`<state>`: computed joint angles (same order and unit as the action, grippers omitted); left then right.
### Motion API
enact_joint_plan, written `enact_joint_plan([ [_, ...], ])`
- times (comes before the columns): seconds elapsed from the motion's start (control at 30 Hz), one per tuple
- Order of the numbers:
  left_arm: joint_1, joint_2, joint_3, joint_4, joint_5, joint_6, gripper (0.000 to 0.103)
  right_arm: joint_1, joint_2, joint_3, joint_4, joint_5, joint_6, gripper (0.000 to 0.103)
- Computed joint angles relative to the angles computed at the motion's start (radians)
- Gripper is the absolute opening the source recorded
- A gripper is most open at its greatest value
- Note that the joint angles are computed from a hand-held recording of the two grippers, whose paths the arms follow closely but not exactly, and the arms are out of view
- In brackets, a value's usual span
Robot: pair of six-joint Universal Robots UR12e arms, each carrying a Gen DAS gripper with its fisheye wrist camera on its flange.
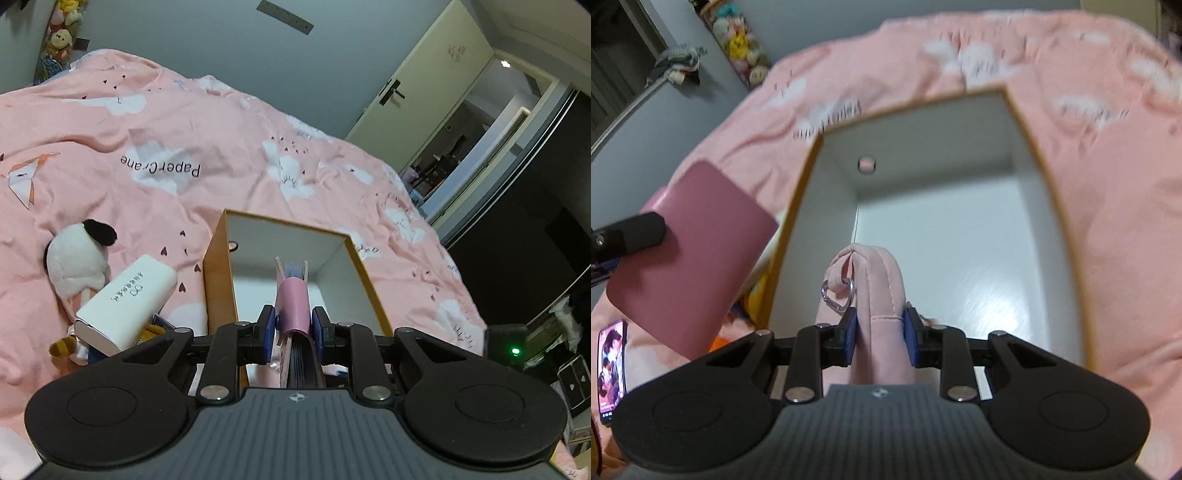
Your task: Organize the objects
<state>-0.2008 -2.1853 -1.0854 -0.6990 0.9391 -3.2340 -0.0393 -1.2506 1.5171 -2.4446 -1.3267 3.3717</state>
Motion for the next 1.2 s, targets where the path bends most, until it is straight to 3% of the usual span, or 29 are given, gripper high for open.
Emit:
enact_joint_plan([
  [0.2,0.0,-0.009,-0.005,-0.009,-0.018,-0.003,0.023,-0.014,0.047,-0.037,0.088,0.097,0.018,0.028],
  [0.33,0.0,-0.018,0.001,-0.02,-0.028,-0.011,0.023,-0.009,0.063,-0.048,0.127,0.084,0.002,0.028],
  [0.53,-0.002,-0.031,0.018,-0.05,-0.026,-0.012,0.023,0.014,0.095,-0.107,0.23,0.005,-0.105,0.029],
  [0.7,-0.003,-0.032,0.016,-0.05,-0.026,-0.014,0.023,0.058,0.126,-0.173,0.313,-0.145,-0.261,0.035],
  [0.77,-0.003,-0.031,0.01,-0.042,-0.025,-0.017,0.023,0.075,0.132,-0.181,0.315,-0.199,-0.327,0.035],
  [0.87,-0.003,-0.029,0.005,-0.047,-0.033,-0.016,0.023,0.092,0.139,-0.187,0.309,-0.258,-0.362,0.045],
  [0.97,-0.003,-0.027,-0.002,-0.044,-0.037,-0.014,0.023,0.088,0.137,-0.185,0.298,-0.252,-0.343,0.05],
  [1.07,-0.002,-0.023,-0.012,-0.026,-0.043,-0.019,0.023,0.081,0.119,-0.162,0.255,-0.264,-0.317,0.063],
  [1.2,-0.006,-0.022,-0.011,-0.044,-0.035,-0.007,0.023,0.054,0.08,-0.12,0.188,-0.234,-0.249,0.063],
])
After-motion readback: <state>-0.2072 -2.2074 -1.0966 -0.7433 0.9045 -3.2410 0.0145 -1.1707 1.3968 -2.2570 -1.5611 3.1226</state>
